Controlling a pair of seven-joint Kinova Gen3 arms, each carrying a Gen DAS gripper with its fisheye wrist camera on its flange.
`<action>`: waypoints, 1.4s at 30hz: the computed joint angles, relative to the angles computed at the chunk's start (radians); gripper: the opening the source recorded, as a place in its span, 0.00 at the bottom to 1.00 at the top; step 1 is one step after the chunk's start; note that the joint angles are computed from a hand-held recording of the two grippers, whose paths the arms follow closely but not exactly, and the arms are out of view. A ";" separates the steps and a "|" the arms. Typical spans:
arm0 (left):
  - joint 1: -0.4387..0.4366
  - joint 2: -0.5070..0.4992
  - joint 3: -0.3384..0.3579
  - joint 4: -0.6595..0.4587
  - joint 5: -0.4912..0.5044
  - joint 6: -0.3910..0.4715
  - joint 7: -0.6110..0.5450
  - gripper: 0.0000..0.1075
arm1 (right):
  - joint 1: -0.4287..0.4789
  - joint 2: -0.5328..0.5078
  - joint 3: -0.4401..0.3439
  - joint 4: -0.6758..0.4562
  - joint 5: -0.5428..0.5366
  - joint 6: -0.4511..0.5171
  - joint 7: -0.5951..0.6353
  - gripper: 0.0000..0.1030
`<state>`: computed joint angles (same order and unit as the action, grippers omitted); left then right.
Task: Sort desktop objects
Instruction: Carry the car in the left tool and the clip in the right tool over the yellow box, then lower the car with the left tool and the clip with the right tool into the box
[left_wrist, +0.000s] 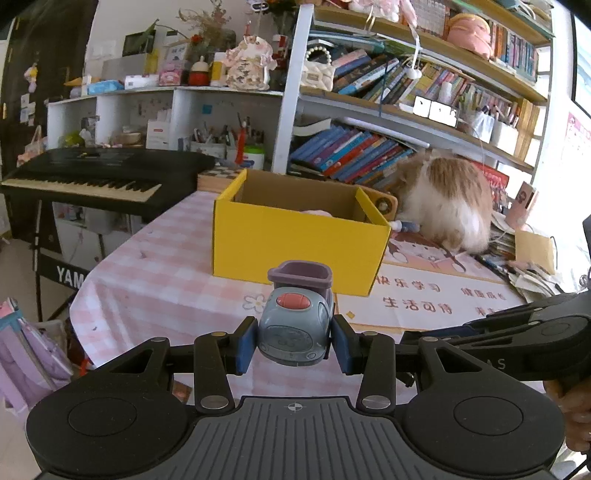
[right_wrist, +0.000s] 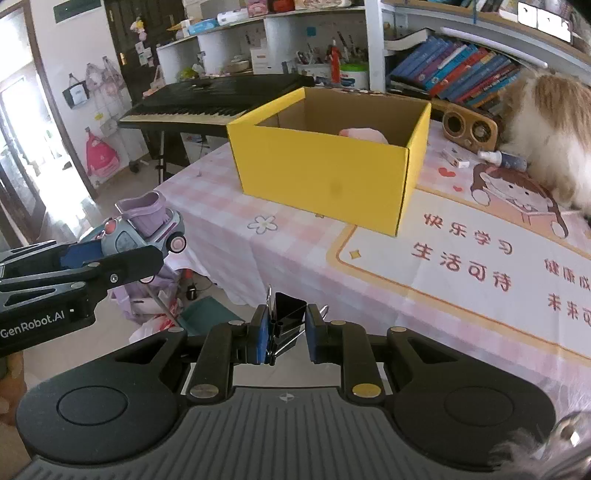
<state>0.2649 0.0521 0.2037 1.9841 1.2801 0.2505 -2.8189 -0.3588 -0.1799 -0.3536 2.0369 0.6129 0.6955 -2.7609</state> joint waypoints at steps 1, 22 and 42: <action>0.000 0.002 0.001 -0.003 0.006 -0.002 -0.006 0.39 | 0.000 0.003 0.005 -0.003 -0.001 -0.004 0.009 0.18; 0.355 0.282 -0.311 -0.449 -0.283 -0.075 0.230 0.39 | 0.367 0.146 0.055 -0.196 -0.147 -0.300 0.500 0.19; 0.545 0.705 -0.710 -1.104 -0.838 0.417 0.900 0.39 | 0.364 0.562 0.279 -0.686 -0.710 -0.180 1.276 0.18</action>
<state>0.8097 0.7575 -0.5067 0.8805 0.4421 0.6678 -1.9190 0.0054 0.3821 -0.0748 1.3512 -0.0968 0.5154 -1.4847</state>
